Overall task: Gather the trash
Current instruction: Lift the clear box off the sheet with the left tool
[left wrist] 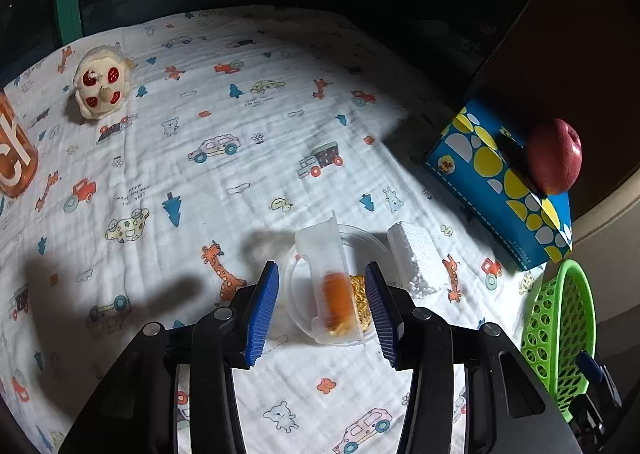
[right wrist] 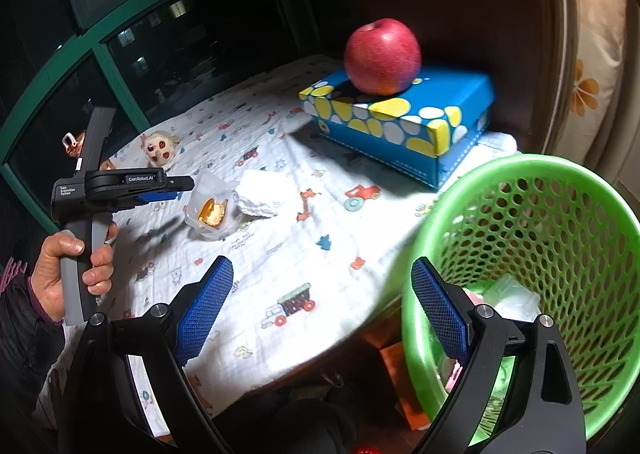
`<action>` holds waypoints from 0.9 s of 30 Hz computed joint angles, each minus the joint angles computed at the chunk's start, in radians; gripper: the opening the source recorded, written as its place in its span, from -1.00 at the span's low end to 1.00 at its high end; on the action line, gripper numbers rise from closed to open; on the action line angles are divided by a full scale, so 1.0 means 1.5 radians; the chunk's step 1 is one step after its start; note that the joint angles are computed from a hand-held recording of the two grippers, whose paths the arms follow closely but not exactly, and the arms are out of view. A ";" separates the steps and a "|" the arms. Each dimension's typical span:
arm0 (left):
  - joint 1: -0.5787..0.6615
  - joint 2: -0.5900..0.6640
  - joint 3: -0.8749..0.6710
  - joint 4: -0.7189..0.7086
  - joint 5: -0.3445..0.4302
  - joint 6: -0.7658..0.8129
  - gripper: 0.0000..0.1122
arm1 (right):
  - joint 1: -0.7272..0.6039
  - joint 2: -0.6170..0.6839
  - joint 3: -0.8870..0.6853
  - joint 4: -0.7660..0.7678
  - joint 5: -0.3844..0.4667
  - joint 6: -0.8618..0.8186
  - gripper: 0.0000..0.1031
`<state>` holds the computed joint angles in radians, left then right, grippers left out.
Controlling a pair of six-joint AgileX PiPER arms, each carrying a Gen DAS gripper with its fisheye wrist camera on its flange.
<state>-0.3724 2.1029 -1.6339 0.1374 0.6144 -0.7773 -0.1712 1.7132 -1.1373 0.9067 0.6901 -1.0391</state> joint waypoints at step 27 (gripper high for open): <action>-0.011 -0.001 -0.020 0.088 0.031 0.033 -0.54 | 0.089 0.045 -0.021 -0.024 -0.021 0.033 0.68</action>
<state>-0.3886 2.1019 -1.6639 0.2687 0.6607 -0.7277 -0.0382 1.7801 -1.1692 0.8702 0.6587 -0.9894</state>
